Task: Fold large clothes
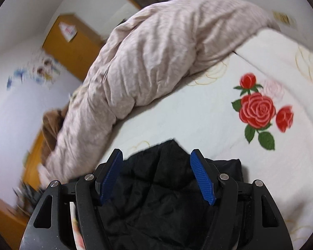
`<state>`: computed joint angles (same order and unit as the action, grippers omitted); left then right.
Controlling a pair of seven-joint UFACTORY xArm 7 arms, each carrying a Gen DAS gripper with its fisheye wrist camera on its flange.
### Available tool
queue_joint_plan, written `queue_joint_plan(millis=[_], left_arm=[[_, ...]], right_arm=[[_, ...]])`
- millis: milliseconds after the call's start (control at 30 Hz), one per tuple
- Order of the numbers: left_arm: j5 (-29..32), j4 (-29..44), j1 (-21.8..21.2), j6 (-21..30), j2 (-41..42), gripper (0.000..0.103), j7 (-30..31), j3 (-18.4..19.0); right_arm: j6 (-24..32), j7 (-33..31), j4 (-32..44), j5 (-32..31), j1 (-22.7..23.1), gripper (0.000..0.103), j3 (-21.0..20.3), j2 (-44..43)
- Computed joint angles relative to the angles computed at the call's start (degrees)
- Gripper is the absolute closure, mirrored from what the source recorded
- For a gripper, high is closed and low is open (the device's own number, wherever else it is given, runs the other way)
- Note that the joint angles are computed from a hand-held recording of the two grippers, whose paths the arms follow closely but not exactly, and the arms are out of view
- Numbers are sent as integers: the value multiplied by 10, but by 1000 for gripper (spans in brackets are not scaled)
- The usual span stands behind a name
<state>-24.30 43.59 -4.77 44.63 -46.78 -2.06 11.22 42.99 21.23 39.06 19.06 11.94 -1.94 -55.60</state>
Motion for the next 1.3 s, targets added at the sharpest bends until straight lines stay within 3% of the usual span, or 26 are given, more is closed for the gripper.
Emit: queue_joint_plan(millis=[167, 267, 400, 567, 733, 967, 1167, 1300], left_arm=[[41, -9, -26, 41, -4, 24, 55, -30], [16, -37, -78, 63, -40, 24, 102, -37], [9, -77, -120, 31, -56, 24, 135, -90], [37, -68, -99, -49, 29, 24, 77, -134], [104, -41, -68, -104, 115, 24, 23, -161], [163, -15, -67, -91, 158, 24, 11, -158], [217, -8, -39, -84, 143, 24, 2, -159], [200, 3, -31, -82, 166, 25, 1, -132]], right_arm=[[41, -25, -9, -33, 5, 35, 25, -1], [51, -43, -4, -44, 22, 35, 47, -15], [55, -80, 14, -74, 62, 35, 110, 16], [36, -34, 20, -139, 17, 36, 158, 96], [6, -9, 31, -170, 7, 35, 144, 163], [1, 3, 37, -176, 10, 35, 118, 207], [52, 27, 79, -210, 1, 35, 136, 203], [51, 32, 68, -210, -6, 35, 123, 210]])
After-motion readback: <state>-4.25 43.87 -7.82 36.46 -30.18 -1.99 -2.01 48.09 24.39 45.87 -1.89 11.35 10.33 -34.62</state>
